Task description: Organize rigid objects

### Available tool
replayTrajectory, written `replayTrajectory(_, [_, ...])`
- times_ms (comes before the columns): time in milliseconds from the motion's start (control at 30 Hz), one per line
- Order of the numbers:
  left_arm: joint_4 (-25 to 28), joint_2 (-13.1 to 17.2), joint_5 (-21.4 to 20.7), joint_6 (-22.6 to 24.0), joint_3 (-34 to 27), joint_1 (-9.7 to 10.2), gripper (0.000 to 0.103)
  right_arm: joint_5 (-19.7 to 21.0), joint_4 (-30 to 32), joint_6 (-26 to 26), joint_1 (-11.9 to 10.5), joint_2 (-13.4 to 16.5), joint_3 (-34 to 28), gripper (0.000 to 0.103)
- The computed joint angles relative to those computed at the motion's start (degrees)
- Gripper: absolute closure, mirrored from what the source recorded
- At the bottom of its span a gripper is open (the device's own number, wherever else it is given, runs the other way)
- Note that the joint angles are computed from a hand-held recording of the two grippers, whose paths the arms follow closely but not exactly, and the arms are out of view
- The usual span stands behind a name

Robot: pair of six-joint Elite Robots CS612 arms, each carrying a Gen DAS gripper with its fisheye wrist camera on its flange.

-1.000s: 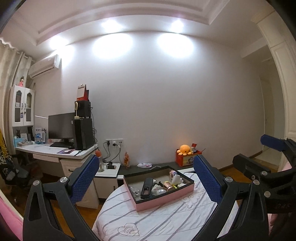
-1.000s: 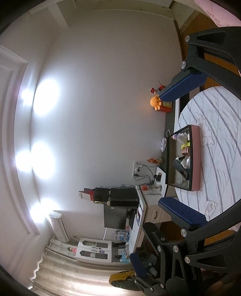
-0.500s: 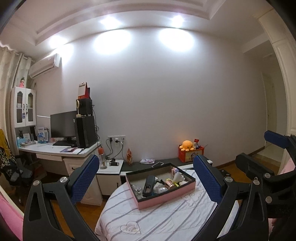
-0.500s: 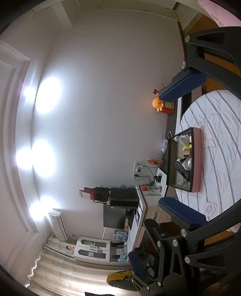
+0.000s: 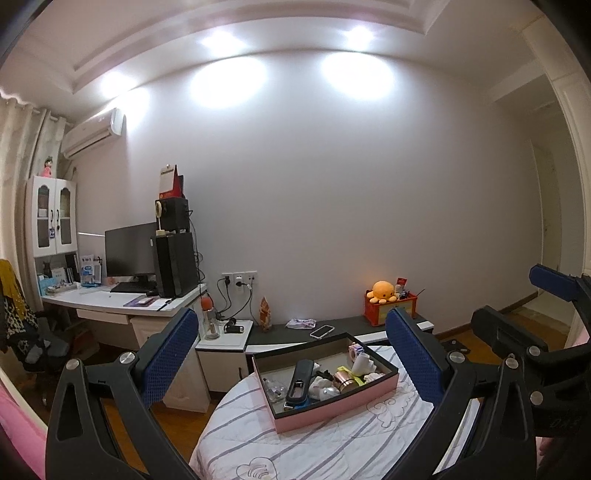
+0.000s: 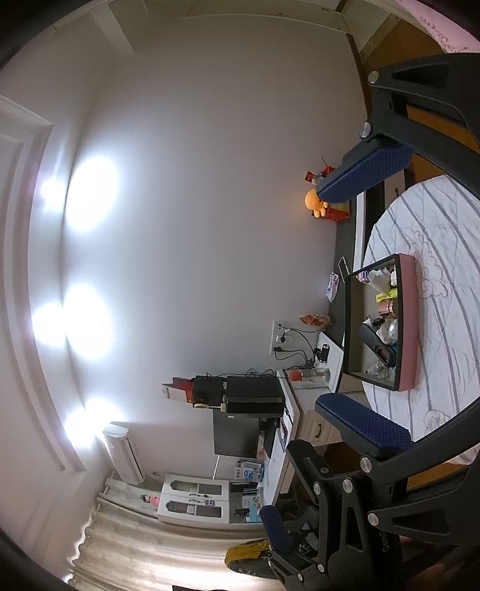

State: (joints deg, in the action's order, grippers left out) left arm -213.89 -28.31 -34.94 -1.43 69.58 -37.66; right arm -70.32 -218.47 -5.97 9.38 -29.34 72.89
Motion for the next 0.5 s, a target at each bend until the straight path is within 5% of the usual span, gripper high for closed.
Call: replayTrajectory(500, [0.82, 1.35, 0.31, 1.81, -2.74, 0.40, 0.000, -1.79, 0.87, 1.12, 0.11, 0.47, -1.36, 0.000])
